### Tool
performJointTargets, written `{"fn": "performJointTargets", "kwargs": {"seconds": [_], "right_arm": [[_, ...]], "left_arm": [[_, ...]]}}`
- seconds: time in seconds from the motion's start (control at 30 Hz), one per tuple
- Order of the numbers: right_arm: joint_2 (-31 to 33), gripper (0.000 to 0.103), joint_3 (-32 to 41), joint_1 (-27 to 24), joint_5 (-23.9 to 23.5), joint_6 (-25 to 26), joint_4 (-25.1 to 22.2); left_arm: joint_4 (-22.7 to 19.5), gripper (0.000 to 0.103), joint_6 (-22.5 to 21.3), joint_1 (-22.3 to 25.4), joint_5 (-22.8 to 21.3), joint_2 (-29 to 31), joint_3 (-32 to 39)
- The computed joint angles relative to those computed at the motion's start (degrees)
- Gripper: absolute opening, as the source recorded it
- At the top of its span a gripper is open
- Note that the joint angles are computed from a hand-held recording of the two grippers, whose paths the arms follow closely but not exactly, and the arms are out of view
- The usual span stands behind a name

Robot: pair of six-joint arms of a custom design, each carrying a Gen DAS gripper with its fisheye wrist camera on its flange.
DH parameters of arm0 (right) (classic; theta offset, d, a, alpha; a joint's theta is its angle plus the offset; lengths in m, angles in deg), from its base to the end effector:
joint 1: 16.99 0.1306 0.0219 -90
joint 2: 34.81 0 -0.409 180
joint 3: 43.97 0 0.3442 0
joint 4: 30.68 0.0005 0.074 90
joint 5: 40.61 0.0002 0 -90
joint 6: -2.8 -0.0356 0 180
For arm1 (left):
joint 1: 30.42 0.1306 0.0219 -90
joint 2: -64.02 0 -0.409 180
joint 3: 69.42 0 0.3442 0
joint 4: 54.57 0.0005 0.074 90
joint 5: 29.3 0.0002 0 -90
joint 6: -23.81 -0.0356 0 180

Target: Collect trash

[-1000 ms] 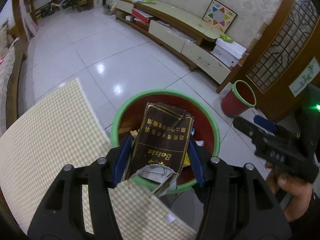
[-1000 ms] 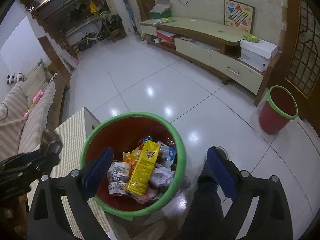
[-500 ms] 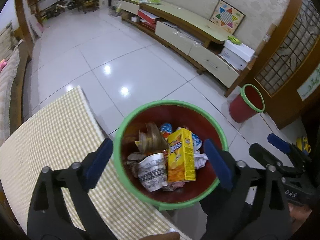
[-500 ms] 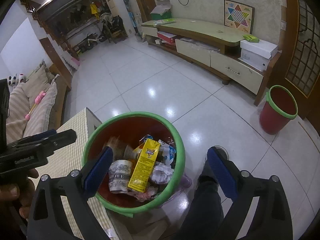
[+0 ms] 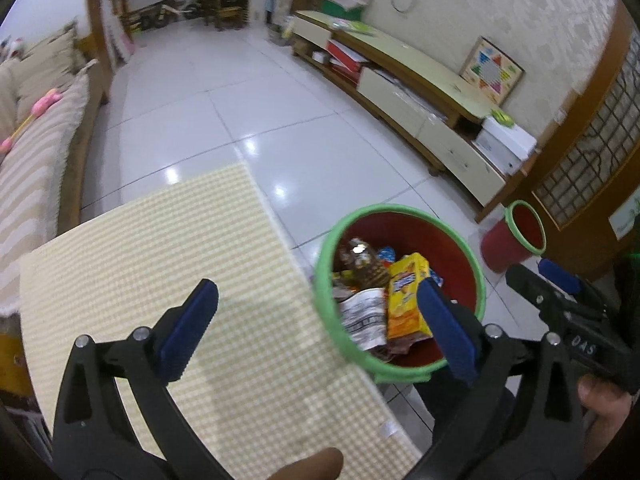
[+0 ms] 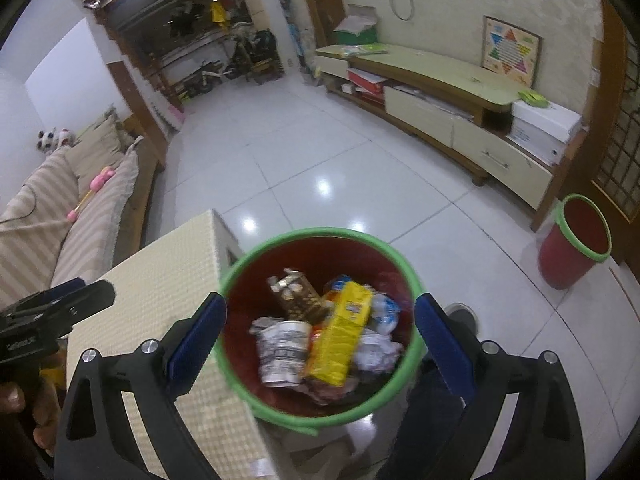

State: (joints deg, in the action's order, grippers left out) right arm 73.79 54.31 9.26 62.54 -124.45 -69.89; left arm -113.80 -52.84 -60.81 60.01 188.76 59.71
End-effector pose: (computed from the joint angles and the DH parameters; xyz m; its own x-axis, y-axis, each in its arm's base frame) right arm 0.5073 0.2406 0.3738 -0.7236 0.3003 -0.6214 0.1756 0.9508 0.2551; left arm 0.5702 -0.3345 0.4033 -0.8016 0.2024 -0.5626 0.3235 0.9381 -0.1234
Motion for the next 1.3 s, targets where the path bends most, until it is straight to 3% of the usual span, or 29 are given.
{"fn": "performJointTargets", "kwargs": {"seconds": [0.27, 0.63, 0.73, 0.87, 1.1, 1.2, 1.3], "right_arm": [[4.00, 0.092, 8.87, 6.62, 1.28, 2.09, -2.68], [10.35, 0.095, 21.81, 14.45, 2.41, 6.13, -7.41], [11.66, 0.095, 24.65, 16.46, 3.12, 7.50, -8.20], [13.46, 0.095, 28.62, 19.21, 4.84, 8.89, -9.66], [13.02, 0.095, 28.93, 22.55, 7.92, 9.33, -10.01], [12.38, 0.095, 28.11, 23.51, 9.17, 8.93, -9.75], [11.45, 0.095, 26.73, 24.17, 9.81, 7.94, -9.60]], "left_arm": [[7.46, 0.097, 3.73, 5.09, -1.10, -13.88, -18.77], [12.28, 0.098, 8.51, 11.57, -3.50, -28.14, -35.97], [13.55, 0.098, 9.49, 12.51, -4.96, -31.24, -39.33], [13.53, 0.098, 10.34, 13.03, -10.09, -34.27, -41.98], [15.85, 0.098, 9.29, 12.85, -16.41, -38.58, -45.86], [15.00, 0.098, 8.29, 13.49, -18.12, -40.03, -46.68], [13.67, 0.098, 9.49, 14.20, -16.90, -41.13, -46.91]]}}
